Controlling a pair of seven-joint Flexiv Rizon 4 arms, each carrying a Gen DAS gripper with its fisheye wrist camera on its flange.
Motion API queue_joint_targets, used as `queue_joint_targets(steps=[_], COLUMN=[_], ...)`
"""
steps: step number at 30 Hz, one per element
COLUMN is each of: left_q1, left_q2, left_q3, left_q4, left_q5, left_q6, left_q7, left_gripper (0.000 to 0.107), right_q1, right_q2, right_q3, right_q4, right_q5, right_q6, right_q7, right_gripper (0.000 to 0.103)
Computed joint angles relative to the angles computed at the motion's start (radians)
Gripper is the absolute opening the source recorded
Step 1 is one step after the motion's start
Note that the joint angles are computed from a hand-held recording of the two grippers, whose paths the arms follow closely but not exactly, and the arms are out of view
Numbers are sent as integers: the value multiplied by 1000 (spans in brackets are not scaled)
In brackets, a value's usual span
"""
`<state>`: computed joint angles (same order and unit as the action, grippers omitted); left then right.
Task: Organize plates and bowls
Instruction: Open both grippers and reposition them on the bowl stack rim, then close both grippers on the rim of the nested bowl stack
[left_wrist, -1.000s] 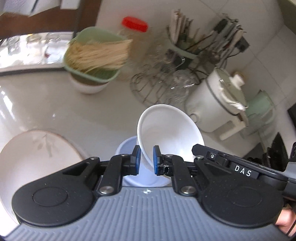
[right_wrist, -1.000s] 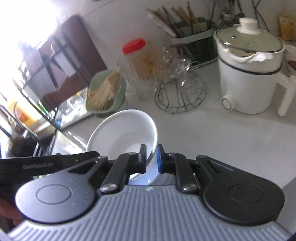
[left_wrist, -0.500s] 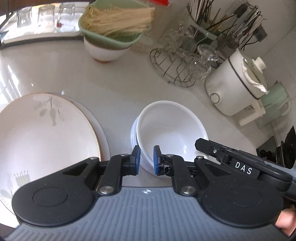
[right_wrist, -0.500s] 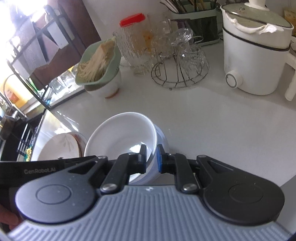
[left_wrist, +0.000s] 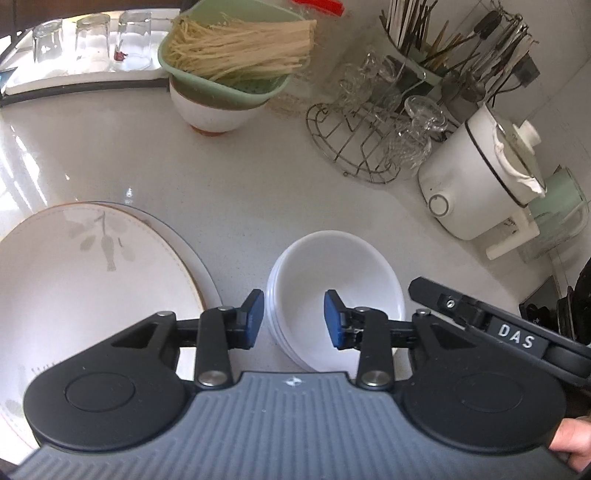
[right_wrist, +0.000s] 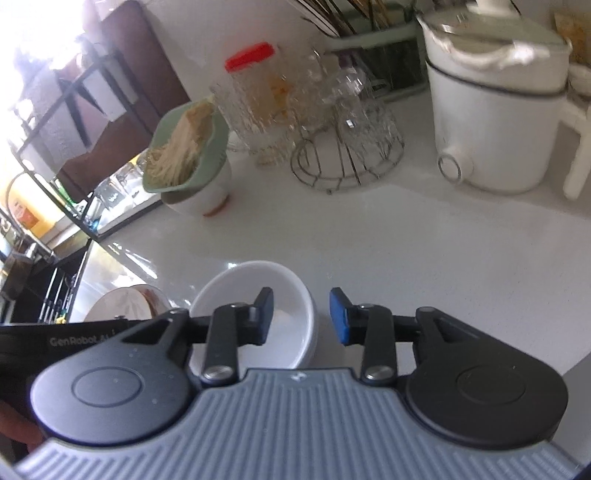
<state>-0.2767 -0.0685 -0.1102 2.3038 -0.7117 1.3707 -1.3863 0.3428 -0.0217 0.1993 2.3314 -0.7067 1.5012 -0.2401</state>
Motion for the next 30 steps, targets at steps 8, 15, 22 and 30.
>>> queue_joint_targets(steps=[8, 15, 22, 30], left_q1=[20, 27, 32, 31], left_q2=[-32, -14, -8, -11], left_q3=[16, 37, 47, 33], left_q4=[-39, -77, -107, -92], left_q5=[169, 321, 451, 425], left_q6=[-58, -112, -149, -150], left_q7=[-115, -271, -378, -364], left_gripper=[40, 40, 40, 41], right_q1=[51, 72, 72, 94], right_q2=[-55, -61, -86, -80], right_q3=[45, 41, 58, 36], right_q4=[-43, -55, -96, -88], right_q5=[335, 400, 525, 484], right_q6=[-24, -54, -84, -102], right_q7=[-193, -185, -311, -273], right_gripper=[37, 36, 24, 14])
